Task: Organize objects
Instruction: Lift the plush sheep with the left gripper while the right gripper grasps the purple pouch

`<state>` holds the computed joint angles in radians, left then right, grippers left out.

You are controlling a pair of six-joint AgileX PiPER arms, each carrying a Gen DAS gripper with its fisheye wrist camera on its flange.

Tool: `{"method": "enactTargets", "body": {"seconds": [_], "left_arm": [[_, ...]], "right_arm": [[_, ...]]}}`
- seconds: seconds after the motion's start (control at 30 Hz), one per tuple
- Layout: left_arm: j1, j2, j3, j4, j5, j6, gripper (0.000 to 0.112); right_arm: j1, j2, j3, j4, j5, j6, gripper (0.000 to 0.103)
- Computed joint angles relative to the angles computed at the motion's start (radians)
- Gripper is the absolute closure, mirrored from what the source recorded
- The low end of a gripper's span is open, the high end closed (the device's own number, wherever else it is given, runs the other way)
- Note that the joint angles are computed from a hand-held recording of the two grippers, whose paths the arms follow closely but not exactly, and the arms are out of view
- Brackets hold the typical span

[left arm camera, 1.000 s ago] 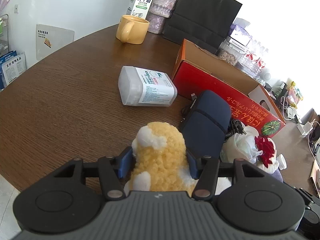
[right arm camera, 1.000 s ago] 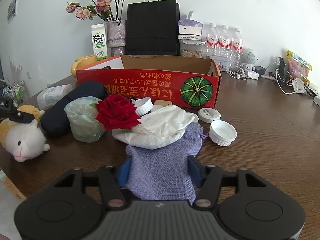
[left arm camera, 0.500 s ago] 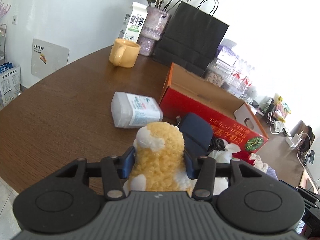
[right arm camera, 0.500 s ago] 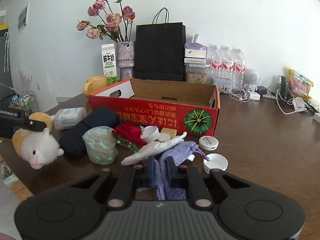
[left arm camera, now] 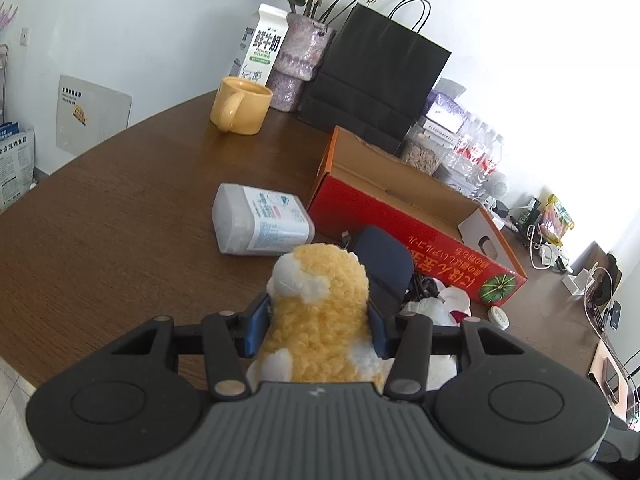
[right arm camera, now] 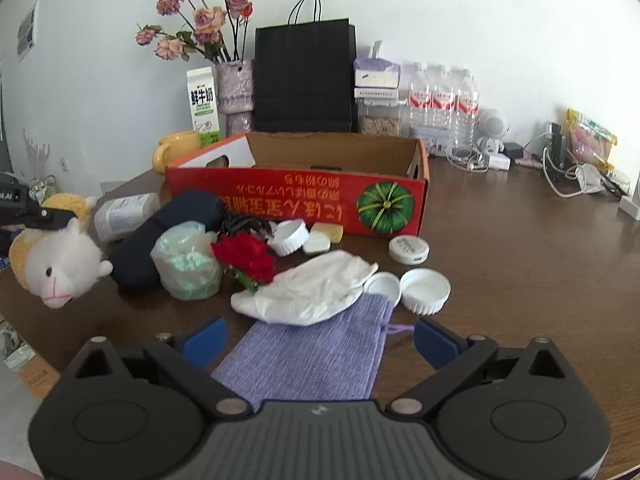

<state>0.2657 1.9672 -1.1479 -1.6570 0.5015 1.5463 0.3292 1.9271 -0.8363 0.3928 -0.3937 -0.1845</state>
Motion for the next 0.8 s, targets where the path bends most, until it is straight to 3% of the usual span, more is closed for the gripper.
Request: {"method": "enactTargets", "body": {"seconds": [0.13,0.17,0.3,0.37,0.47,0.53,0.6,0.8], "left_arm": [[0.007,0.012,0.001,0.01,0.0,-0.007,0.061],[0.009,0.015,-0.001,0.015,-0.001,-0.013,0.061],[0.014,0.024,-0.004,0.021,0.002,-0.02,0.061],[0.016,0.027,-0.004,0.019,0.009,-0.016,0.061],[0.015,0.028,-0.006,0.023,0.013,-0.019,0.061],[0.016,0.027,-0.005,0.022,0.016,-0.019,0.061],[0.017,0.026,-0.003,0.022,0.02,-0.016,0.061],[0.017,0.016,0.002,-0.001,0.025,0.007,0.061]], "right_arm": [[0.021,0.067,-0.063,0.157,0.05,-0.124,0.003],[0.038,0.079,-0.061,0.197,0.022,-0.167,0.002],[0.042,0.08,-0.043,0.156,-0.005,-0.133,0.001],[0.039,0.075,-0.022,0.082,-0.026,-0.078,0.006],[0.04,0.056,0.006,-0.002,-0.046,-0.02,0.031],[0.04,0.044,0.013,-0.041,-0.046,0.015,0.079],[0.035,0.04,0.016,-0.081,-0.045,0.058,0.097],[0.022,-0.005,0.054,-0.153,-0.109,0.131,0.099]]}}
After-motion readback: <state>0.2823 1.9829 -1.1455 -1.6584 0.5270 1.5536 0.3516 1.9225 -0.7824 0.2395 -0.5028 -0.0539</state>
